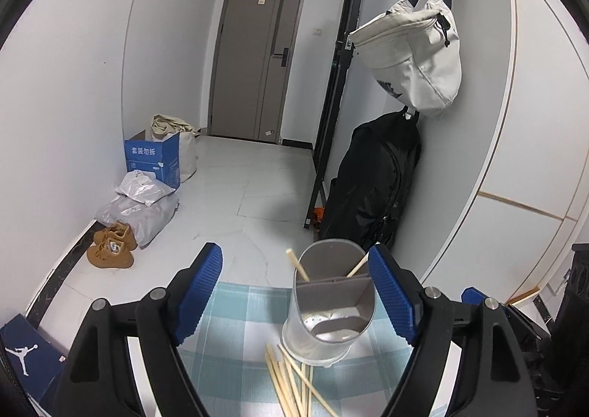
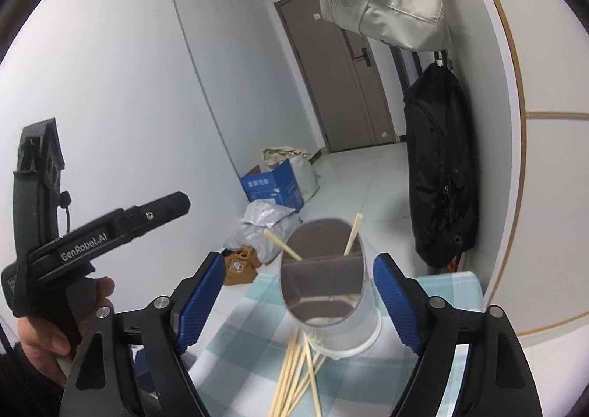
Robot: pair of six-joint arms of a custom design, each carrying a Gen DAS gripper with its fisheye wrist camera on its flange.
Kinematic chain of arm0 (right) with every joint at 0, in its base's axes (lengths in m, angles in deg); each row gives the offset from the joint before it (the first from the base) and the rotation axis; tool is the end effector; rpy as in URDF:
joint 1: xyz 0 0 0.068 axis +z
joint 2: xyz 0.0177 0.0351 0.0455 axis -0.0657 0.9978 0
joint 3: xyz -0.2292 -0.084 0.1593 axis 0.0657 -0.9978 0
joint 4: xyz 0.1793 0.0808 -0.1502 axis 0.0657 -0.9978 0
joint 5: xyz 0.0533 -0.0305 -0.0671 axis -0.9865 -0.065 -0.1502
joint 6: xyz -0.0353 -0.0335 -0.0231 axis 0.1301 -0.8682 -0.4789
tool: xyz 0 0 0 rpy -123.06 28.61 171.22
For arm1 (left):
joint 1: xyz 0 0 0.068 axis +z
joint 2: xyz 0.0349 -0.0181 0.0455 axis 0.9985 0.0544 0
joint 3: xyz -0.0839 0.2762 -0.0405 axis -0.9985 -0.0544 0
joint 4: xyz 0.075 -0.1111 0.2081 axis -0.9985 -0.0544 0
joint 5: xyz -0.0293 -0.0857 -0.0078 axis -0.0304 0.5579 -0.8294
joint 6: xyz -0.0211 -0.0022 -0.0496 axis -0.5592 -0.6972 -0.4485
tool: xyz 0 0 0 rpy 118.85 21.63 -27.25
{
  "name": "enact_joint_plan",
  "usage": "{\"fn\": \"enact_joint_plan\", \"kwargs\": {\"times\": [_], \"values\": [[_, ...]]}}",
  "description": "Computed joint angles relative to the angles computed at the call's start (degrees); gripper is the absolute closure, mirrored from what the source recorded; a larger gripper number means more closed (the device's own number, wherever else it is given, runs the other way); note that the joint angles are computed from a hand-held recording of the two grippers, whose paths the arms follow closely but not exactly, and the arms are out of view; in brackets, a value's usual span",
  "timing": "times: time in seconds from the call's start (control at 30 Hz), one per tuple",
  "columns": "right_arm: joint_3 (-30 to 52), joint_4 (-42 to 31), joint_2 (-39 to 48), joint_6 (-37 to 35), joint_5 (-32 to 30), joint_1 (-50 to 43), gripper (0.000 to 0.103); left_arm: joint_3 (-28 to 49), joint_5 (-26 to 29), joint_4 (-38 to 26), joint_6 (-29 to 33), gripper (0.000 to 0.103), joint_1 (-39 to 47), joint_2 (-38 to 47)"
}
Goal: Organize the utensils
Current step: 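Raise both open tools away from the holder rim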
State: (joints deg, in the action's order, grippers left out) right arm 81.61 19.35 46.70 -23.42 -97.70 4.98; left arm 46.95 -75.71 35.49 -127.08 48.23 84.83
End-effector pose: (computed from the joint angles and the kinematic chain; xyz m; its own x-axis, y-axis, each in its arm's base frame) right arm 0.2968 0.0672 0.3288 -0.4477 -0.0720 -0.8913 -0.6492 0.7115 0.2687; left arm 0.2130 -0.1415 0.4224 -0.4131 -0.3025 -0.8590 -0.2270 0.9477 -0.2245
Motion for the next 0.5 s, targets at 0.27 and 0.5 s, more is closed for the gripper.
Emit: {"fn": "enact_joint_plan", "kwargs": {"times": [0.27,0.5], "values": [[-5.61,1.72,-0.36,-3.15,0.44,-0.13,0.019,-6.09,-1.46,0.04,-3.54,0.012,-1.3,-1.34],[-6.69,-0.83,1.8,-7.04,2.27,0.42,0.019,-14.25,2.1,1.42,-7.5,0.011,1.27,-3.12]]}}
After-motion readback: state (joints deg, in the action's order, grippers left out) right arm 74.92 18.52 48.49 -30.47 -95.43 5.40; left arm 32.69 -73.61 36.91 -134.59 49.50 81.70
